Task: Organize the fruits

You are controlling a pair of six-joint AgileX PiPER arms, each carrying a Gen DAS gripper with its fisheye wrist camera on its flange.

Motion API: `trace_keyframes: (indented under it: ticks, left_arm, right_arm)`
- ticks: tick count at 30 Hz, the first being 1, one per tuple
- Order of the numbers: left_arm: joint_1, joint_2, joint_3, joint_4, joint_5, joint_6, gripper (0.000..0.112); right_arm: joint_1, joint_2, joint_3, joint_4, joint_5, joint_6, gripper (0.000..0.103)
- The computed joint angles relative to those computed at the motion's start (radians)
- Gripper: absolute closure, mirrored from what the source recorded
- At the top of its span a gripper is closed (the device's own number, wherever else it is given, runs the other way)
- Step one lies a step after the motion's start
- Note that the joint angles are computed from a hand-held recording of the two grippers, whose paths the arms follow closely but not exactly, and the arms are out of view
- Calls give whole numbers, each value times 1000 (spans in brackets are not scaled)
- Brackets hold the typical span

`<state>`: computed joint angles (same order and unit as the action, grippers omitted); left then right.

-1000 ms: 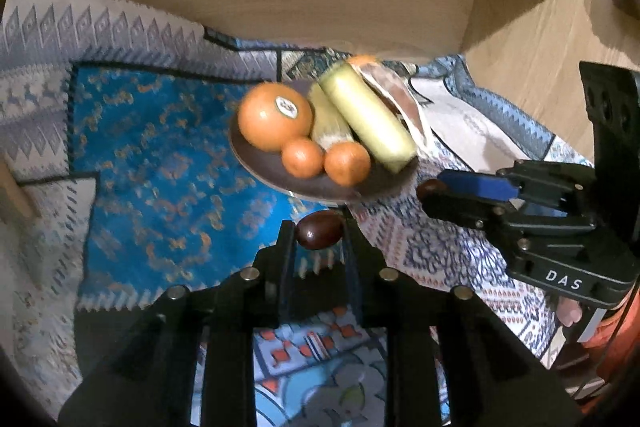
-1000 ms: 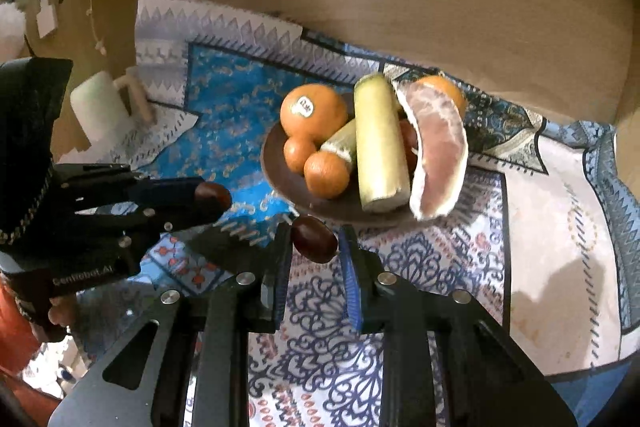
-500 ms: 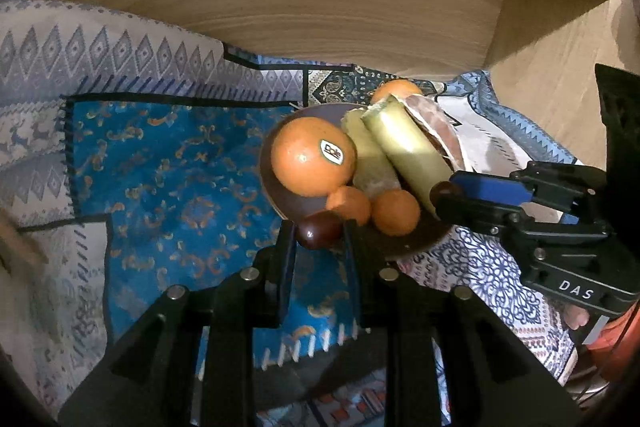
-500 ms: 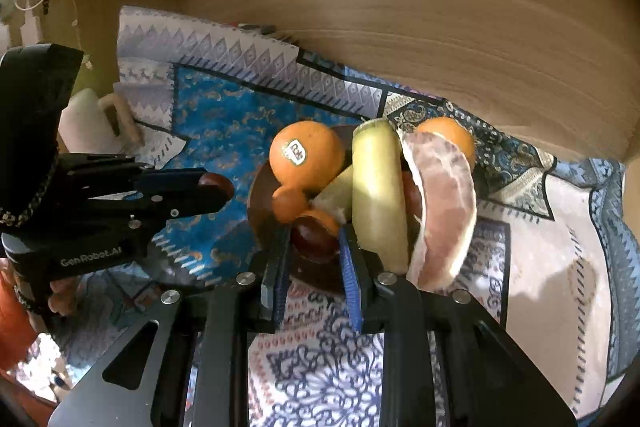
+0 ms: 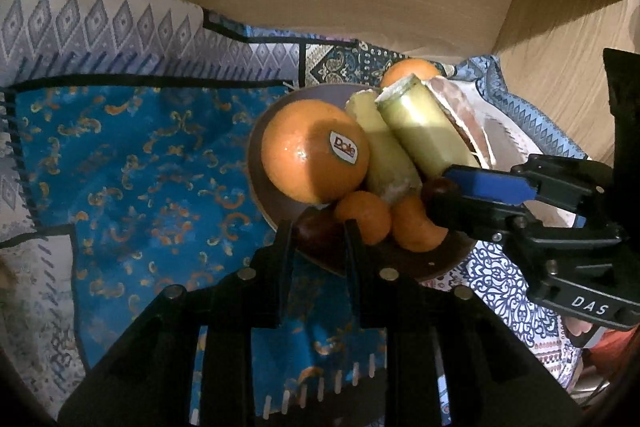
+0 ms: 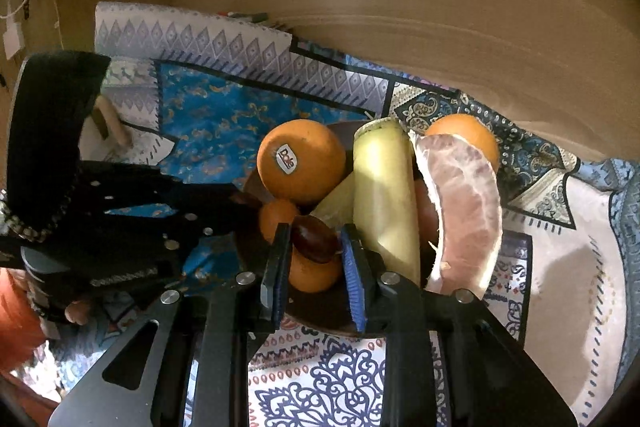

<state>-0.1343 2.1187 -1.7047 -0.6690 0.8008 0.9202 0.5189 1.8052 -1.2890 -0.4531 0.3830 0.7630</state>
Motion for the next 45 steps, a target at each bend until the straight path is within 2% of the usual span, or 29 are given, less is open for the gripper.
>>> trace_keyframes:
  ticks: [6,12,15,17,23,25,29,33,36,40,43,45]
  left_arm:
    - [5,9,-10,-2,5,-9,83]
    - [6,-13,26,-19,-13,16,77]
    - [14,-49,69,-43,-26,32,77]
    - [20,-93,116,-74,-57,53,77]
    - [49,-282,296,-241,-162,197,77]
    - [64,-371,369,-327,-185,267,77]
    - [82,-536,506,-488,-230,400,77]
    - [99,-687,623,-615,-244,510,77]
    - [110,-777,681,-640,-237,518,77]
    - [137,-889,749,-668,-219,520,65]
    - [164,-979,801,-686,-200,526,55]
    - [173,-1025,826,-700,-203,533,52]
  right_arm:
    - [11,16,-20,-13,29,7,78]
    - [6,5,-16,5,24,-2,75]
    - [16,-20,-1,-66,27,74,71]
    - [32,-52,22,-166,32,177,67]
    - [92,-174,100,-452,80,471,66]
    - [130,-233,134,-564,123,584,66]
    - [207,-320,166,-680,224,681,65]
    - [324,-413,208,-806,361,803,63]
    - [441,-469,235,-885,494,872,61]
    - [591,-504,251,-948,665,921,56]
    - [660,-510,261,-978,743,956,51]
    - [705,-512,263,-993,795,973,45]
